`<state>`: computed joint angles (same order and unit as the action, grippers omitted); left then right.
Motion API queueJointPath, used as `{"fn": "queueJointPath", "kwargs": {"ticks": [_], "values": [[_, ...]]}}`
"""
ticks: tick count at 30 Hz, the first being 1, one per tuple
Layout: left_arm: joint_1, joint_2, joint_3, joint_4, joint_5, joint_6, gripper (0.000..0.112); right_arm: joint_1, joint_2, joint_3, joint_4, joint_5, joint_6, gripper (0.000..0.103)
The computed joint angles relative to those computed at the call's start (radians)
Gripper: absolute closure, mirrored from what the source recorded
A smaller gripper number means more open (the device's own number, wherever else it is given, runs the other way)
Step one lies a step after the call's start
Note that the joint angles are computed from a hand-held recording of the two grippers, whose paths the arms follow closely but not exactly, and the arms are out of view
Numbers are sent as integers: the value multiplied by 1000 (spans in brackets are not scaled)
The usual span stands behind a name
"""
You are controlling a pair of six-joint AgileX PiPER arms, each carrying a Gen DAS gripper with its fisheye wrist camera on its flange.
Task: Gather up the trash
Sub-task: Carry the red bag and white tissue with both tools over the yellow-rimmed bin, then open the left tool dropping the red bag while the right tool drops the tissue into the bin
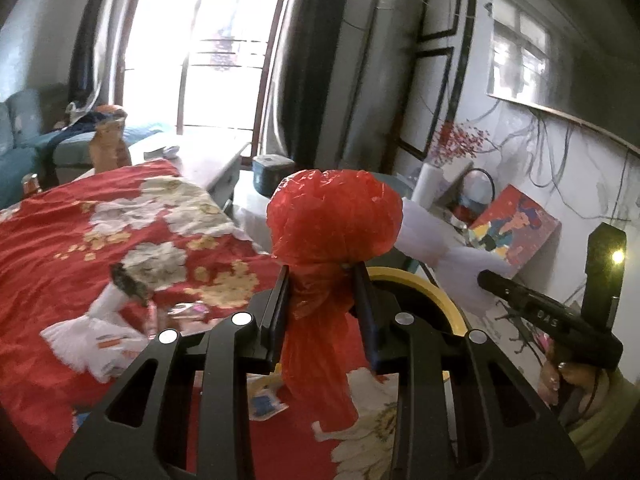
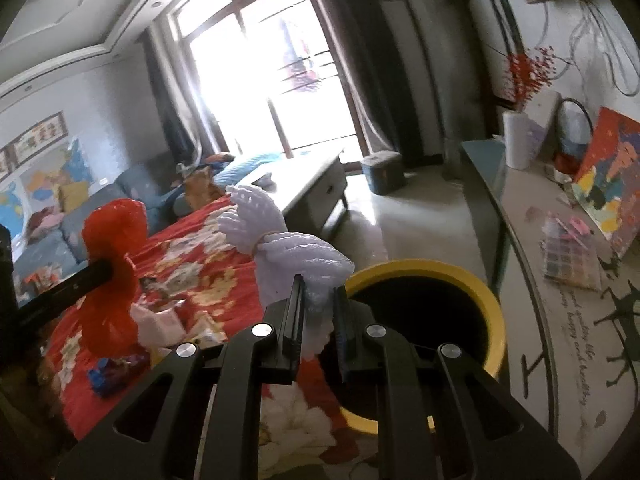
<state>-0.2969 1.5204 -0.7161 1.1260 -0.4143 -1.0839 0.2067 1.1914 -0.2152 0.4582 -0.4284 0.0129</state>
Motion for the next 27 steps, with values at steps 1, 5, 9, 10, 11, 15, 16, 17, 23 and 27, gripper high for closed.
{"fn": "queueJointPath", "kwargs": {"ticks": [1,5,9,10,11,15,16,17,23,27], "values": [[-19,11,-10,-4,8,2,88,-24,6,7,-37,-3,34,89],[-81,50,-42,-28,37,17,88,-133,24,8,-198,13,165,89],[-139,96,-78,-47,63,26,88,-210,66,19,-286,-15,239,89],[-151,108,-85,-48,66,26,88,-226,73,19,-300,-15,252,89],[-166,125,-98,-49,71,24,88,-237,82,19,-299,-14,252,89],[-222,193,-151,-26,91,-14,88,-305,144,11,-372,-24,319,89],[-231,208,-162,-23,95,-19,88,-318,160,12,-380,-31,328,89],[-244,234,-182,-12,101,-33,88,-329,172,9,-385,-33,331,89],[-301,374,-307,165,138,-236,88,-382,256,2,-441,-72,379,87],[-317,443,-376,240,154,-319,80,-401,295,-13,-452,-74,391,81]]}}
